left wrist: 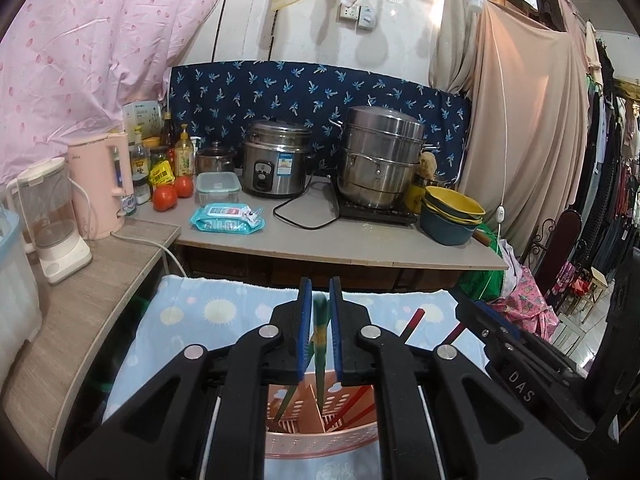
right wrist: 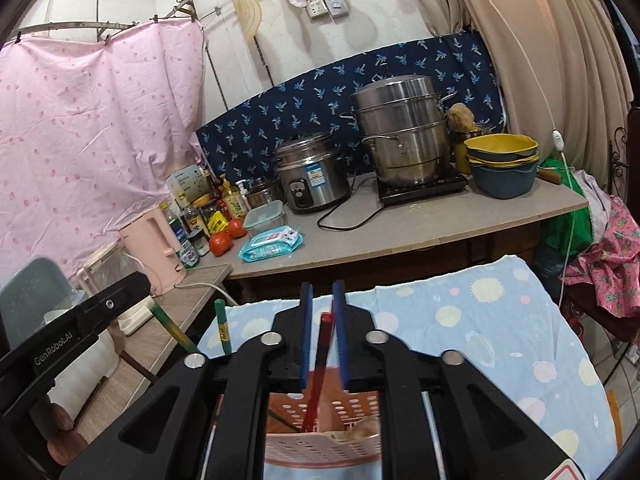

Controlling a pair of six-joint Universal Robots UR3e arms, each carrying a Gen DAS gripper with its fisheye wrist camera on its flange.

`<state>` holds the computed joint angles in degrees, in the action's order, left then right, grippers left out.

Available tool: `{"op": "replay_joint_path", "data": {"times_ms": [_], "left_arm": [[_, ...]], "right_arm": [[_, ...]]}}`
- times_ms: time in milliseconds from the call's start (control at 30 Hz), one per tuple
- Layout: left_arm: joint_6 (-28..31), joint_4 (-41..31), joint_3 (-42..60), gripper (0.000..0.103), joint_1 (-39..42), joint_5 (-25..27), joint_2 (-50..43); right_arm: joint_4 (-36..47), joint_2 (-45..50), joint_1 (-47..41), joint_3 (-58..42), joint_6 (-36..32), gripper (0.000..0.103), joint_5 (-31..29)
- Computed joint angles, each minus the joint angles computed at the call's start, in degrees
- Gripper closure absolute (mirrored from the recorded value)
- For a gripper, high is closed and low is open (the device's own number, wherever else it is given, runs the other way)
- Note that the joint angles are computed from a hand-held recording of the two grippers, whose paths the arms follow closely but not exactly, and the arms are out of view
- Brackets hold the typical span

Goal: Organize utensils
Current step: 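Open both tools to release the chopsticks in the holder, then move both open tools back to the remaining dark-red chopsticks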

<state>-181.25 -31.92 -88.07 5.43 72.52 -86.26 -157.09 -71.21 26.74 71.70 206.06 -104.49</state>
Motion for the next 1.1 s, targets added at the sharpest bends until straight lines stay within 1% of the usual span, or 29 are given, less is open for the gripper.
{"op": "replay_joint_path", "data": {"times_ms": [33, 67, 100, 167, 300, 533, 633, 767, 933, 1033, 1100], "left_arm": [[-0.1, -0.26, -0.02, 0.085, -0.05, 0.17, 0.01], [-0.22, -0.33, -0.2, 0.081, -0.1, 0.45, 0.12], [-0.25, -0.18, -0.46, 0.081, -0.18, 0.67, 0.28], [-0.15, -0.12, -0.78, 0.08, -0.43, 1.11, 0.59], [0.13, -0.06, -1.92, 0.079, -0.71, 1.69, 1.73], [0.32, -0.91, -2.91, 0.078, -0.69, 1.79, 3.58], [0.85, -1.28, -4.93, 0.078, -0.37, 1.61, 5.99], [1.81, -2.89, -8.89, 0.078, 1.21, -0.07, 10.82], [4.76, -5.99, -15.98, 0.078, 4.62, -2.79, 19.17], [7.58, -10.61, -21.92, 0.078, 9.12, -6.81, 26.74], [9.12, -13.02, -24.86, 0.078, 10.85, -7.64, 30.38]], "right_arm": [[-0.28, -0.29, -0.08, 0.5, 0.13, 0.083, 0.12], [-0.55, -0.54, -0.13, 0.97, 0.26, 0.082, 0.2], [-0.64, -0.89, -0.11, 1.42, 0.41, 0.082, 0.07], [-0.76, -1.31, -0.01, 1.84, 0.35, 0.082, -0.09], [-1.69, -2.35, 0.51, 3.23, 0.34, 0.076, -1.28], [-2.37, -5.69, 1.57, 6.65, 0.62, 0.076, -2.34], [-2.58, -7.44, 2.37, 8.66, 0.89, 0.076, -2.83], [-2.3, -10.24, 4.02, 12.07, 1.25, 0.076, -4.27], [-1.41, -14.88, 6.22, 18.22, 2.23, 0.076, -5.02], [-0.55, -17.48, 9.38, 22.52, 2.83, 0.076, -7.72], [0.1, -18.63, 12.14, 25.08, 3.67, 0.076, -9.98]]}}
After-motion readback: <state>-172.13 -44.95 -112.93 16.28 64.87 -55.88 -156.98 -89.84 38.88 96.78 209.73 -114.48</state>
